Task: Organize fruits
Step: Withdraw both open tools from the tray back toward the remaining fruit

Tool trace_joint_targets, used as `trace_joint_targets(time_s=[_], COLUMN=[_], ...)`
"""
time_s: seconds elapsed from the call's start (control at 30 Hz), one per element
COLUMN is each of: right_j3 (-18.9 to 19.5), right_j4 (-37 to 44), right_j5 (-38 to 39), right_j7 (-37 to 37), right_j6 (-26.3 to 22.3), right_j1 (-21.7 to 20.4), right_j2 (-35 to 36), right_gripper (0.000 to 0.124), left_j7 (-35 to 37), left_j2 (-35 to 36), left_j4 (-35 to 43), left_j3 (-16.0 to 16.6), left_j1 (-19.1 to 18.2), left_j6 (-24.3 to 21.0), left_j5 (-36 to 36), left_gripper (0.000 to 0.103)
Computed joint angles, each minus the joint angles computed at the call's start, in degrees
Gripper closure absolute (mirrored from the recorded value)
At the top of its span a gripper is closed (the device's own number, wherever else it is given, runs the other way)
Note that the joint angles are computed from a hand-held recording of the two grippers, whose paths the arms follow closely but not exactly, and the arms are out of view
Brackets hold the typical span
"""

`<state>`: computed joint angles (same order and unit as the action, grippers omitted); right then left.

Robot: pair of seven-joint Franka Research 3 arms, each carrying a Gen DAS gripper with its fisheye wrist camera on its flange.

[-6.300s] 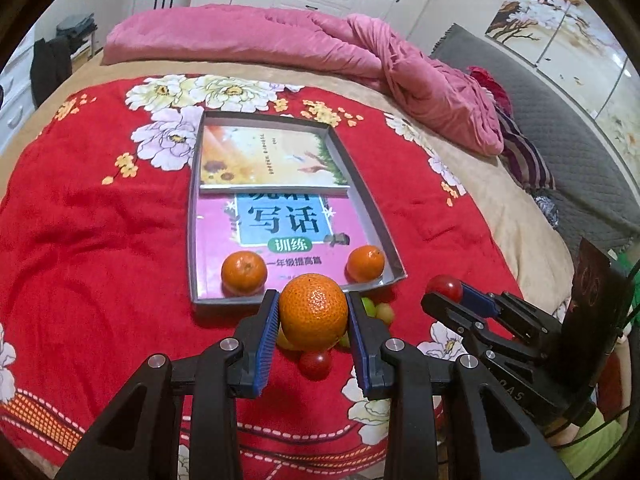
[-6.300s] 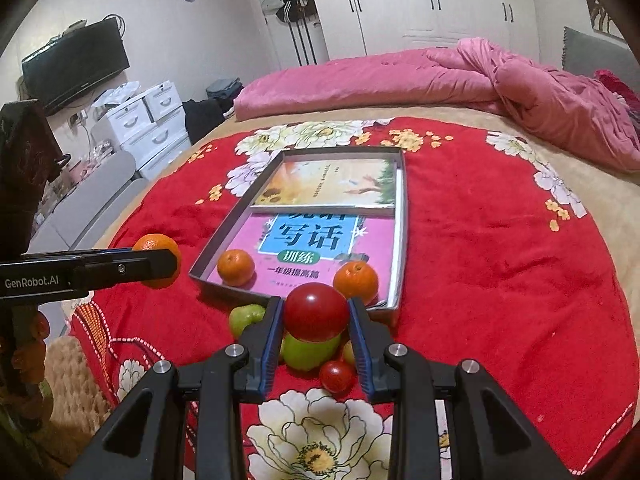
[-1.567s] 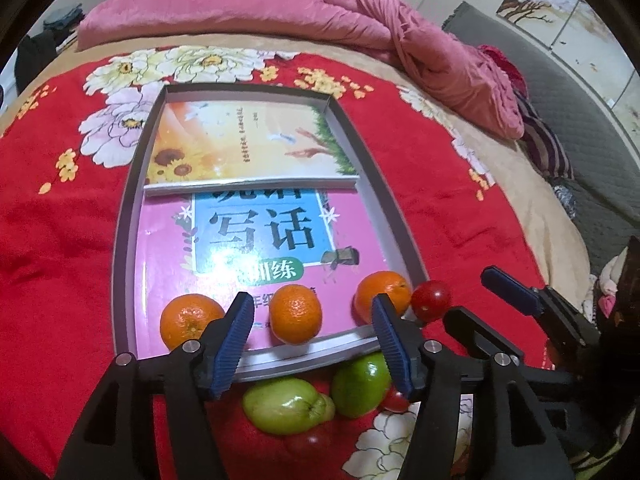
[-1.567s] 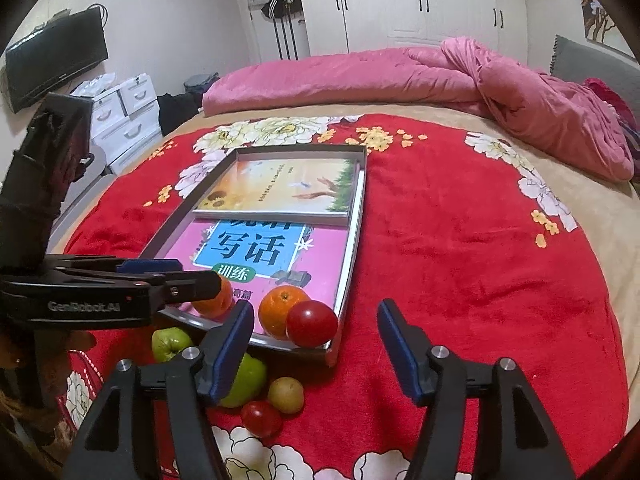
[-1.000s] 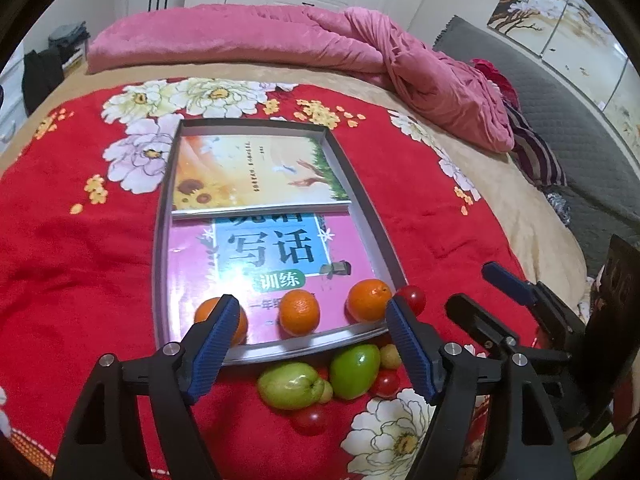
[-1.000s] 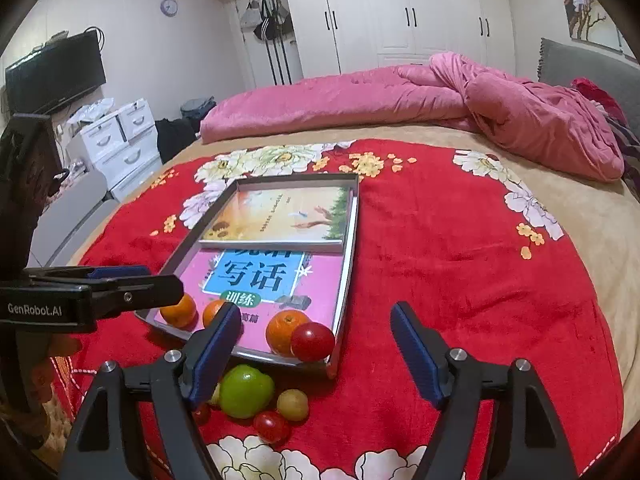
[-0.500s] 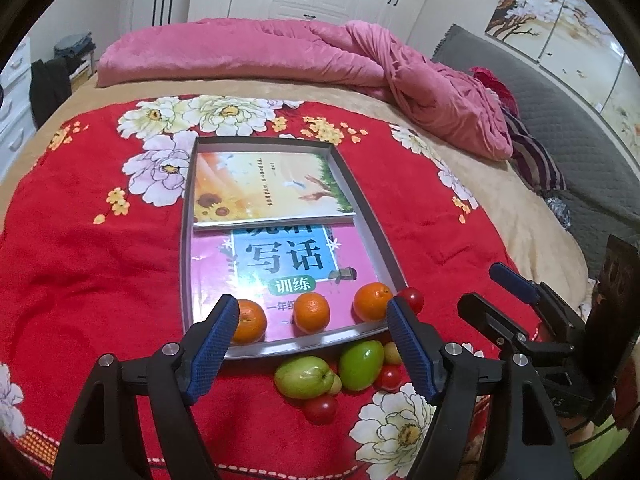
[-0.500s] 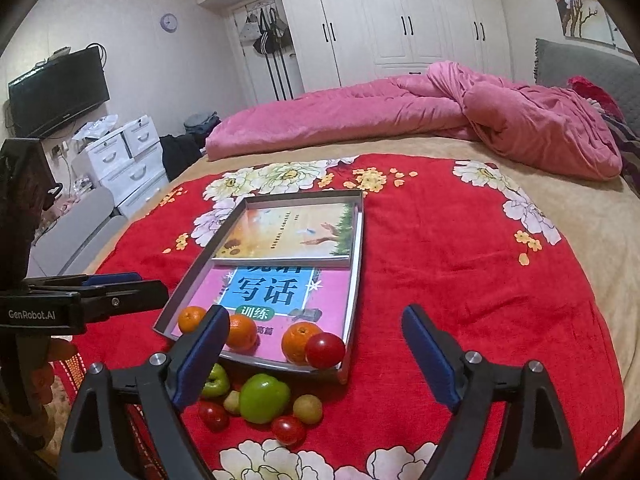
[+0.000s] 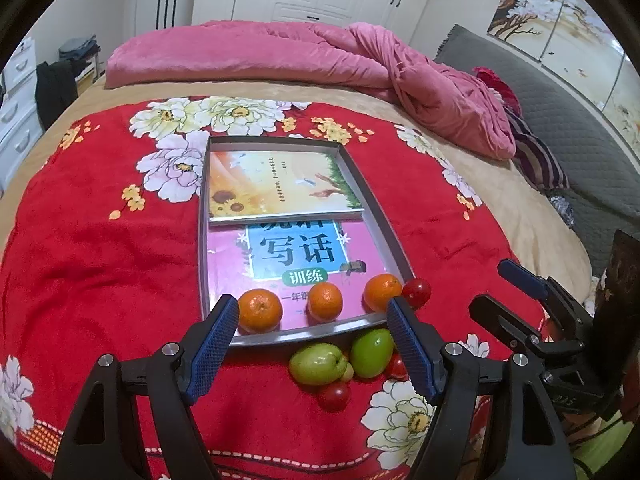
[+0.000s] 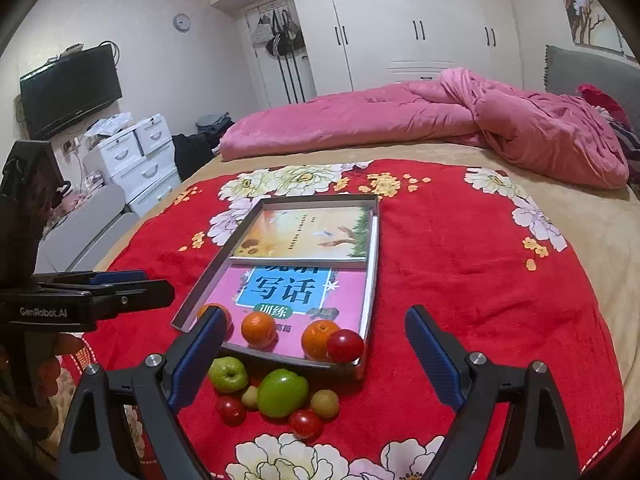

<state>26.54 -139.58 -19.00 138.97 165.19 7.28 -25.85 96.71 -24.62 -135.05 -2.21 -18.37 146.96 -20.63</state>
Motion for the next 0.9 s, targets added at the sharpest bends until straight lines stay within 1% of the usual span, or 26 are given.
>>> trace_joint_targets(time_s=[0.9], right_j3=[-2.7], right_j4=[1.3], right_j5=[1.8], right_j7=[-4.1], right_j6=[-2.7], right_j1=[7.8], right_j2=[3.9], right_gripper=[0.033], left_j7=[1.6], left_j2=[-2.3], left_j4=[-2.3], left_j3=[0.3], left_j1=[0.2], left_j6=[-3.8], left_j5=[0.9], left_gripper=[0.025])
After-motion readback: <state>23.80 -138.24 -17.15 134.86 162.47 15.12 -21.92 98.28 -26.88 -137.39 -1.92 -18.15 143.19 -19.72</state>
